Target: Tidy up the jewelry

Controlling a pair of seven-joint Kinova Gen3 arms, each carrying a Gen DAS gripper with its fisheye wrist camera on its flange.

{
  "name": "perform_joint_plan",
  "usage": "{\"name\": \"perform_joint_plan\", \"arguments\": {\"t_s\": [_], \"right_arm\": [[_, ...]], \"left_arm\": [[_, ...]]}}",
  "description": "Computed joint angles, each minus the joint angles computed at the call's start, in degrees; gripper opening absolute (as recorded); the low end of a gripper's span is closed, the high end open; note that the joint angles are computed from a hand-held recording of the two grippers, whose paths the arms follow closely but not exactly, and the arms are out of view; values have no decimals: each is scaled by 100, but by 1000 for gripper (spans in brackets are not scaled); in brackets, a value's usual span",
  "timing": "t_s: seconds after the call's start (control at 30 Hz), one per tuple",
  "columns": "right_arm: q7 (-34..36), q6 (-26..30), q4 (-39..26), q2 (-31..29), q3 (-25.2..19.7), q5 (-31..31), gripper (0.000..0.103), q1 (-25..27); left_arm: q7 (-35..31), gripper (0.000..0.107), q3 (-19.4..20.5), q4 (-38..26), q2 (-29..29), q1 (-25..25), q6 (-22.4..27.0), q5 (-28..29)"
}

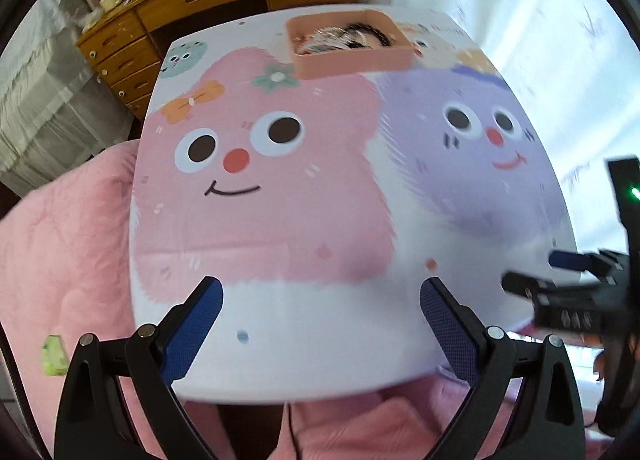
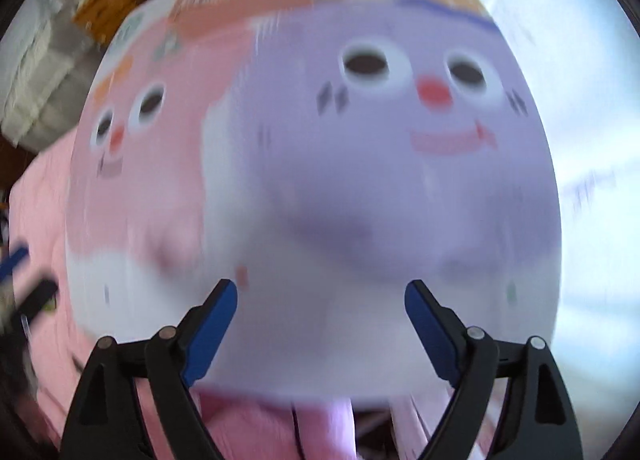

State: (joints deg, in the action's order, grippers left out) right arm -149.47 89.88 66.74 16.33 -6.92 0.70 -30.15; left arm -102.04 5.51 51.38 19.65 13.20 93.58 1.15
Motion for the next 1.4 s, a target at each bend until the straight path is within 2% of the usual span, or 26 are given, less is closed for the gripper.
{"name": "perform_joint_plan", "arguments": {"t_s": [0.07,0.17,0.23,0.3,0.4,0.5,0.57,0.67,0.93,1.1,1.4], "right_arm": [[-356,-46,233,-378,-45,0,89,-127],[-720,-89,276,-829,-146,98,89,-184],[-899,20,23,-998,-229,392,89,-254],[-1034,133,-245,-1124,-317,703,89,-334],[-1332,199,-507,-1252,-605,1178,90,-357],[-1540,538,-769,-1189,-396,1877,93,-1047],[-1707,758,-861,-1090,-361,2337,93,-1445],[-1773,522,-698,-1130,-729,2482,94,-1303],[-1489,817,-1083,-895,-781,3478,97,-1907],[-1235,773,-1171,-832,-655,3419,98,-2004],[-1240,838,-1229,-808,-600,3471,98,-2150]], "left_arm": [[238,98,-99,-260,2,254,346,-54],[589,98,125,-734,29,63,728,431],[733,98,130,-973,-24,79,728,573],[775,98,129,-1074,-183,177,512,525],[830,102,110,-921,-530,341,118,320],[990,102,160,-407,-952,376,-343,75],[1165,102,267,-99,-1144,482,-550,-347],[1260,102,149,44,-1219,828,-583,-847],[1627,102,222,345,-1438,604,-720,-1025],[1566,102,235,471,-1517,435,-764,-780],[1544,102,244,512,-1530,305,-719,-590]]}}
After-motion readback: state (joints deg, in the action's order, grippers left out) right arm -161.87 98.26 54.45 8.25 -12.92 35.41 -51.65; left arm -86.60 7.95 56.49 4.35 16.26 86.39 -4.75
